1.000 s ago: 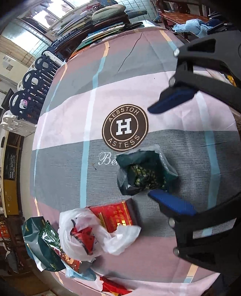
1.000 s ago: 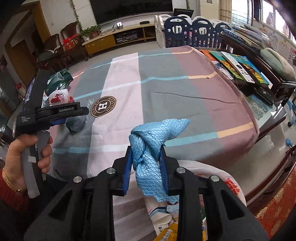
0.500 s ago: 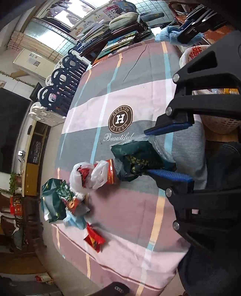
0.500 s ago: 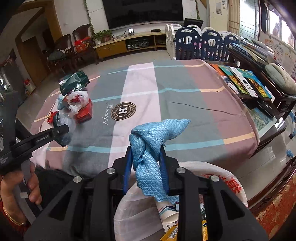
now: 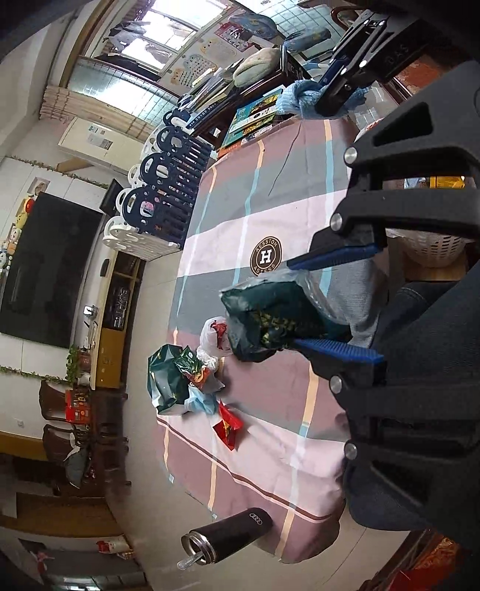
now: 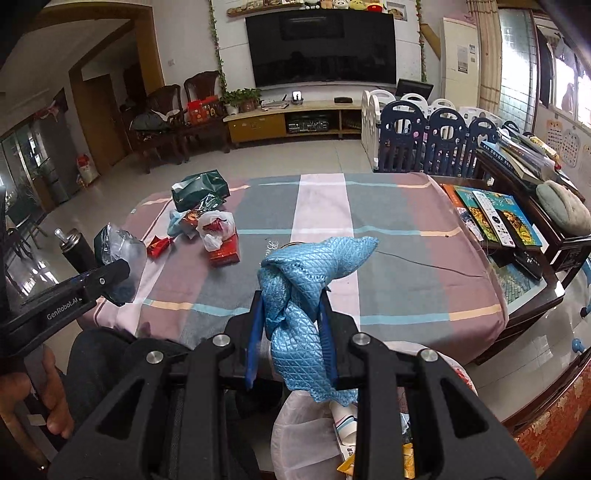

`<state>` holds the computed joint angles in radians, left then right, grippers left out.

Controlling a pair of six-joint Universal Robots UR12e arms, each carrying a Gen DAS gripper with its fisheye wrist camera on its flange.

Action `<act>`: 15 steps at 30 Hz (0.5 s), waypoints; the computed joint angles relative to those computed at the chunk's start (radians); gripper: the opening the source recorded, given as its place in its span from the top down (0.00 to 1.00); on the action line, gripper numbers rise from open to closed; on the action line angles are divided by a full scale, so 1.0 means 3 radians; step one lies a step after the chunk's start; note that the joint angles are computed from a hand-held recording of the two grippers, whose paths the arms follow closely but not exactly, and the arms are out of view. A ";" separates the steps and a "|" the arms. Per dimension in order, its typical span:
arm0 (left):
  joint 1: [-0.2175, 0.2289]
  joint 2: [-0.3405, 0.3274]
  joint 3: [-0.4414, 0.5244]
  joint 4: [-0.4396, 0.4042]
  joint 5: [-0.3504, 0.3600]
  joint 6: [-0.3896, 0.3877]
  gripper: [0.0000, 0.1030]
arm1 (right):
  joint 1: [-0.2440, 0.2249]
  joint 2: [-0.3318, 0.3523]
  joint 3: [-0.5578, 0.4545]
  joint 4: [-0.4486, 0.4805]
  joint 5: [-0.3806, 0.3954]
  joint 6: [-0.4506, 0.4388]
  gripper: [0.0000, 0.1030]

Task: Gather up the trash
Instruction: 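Carry both items over the wastebasket and open both tools to drop them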

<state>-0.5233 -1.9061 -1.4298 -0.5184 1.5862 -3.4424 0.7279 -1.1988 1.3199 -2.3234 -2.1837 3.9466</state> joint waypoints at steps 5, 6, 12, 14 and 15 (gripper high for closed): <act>-0.0034 0.0069 -0.0068 0.0083 -0.0005 0.0048 0.64 | 0.0042 -0.0062 0.0045 0.0035 -0.0095 0.0045 0.72; -0.0040 0.0079 -0.0075 0.0096 -0.0010 0.0057 0.64 | 0.0049 -0.0069 0.0052 0.0055 -0.0111 0.0062 0.72; -0.0070 0.0142 -0.0107 0.0162 -0.0097 0.0101 0.64 | 0.0068 -0.0178 0.0158 0.0214 -0.0193 0.0244 0.72; -0.0099 0.0152 -0.0110 0.0193 -0.0063 0.0139 0.64 | 0.0069 -0.0233 0.0221 0.0228 -0.0213 0.0319 0.72; -0.0117 0.0156 -0.0111 0.0206 -0.0035 0.0163 0.64 | 0.0069 -0.0251 0.0244 0.0234 -0.0224 0.0345 0.72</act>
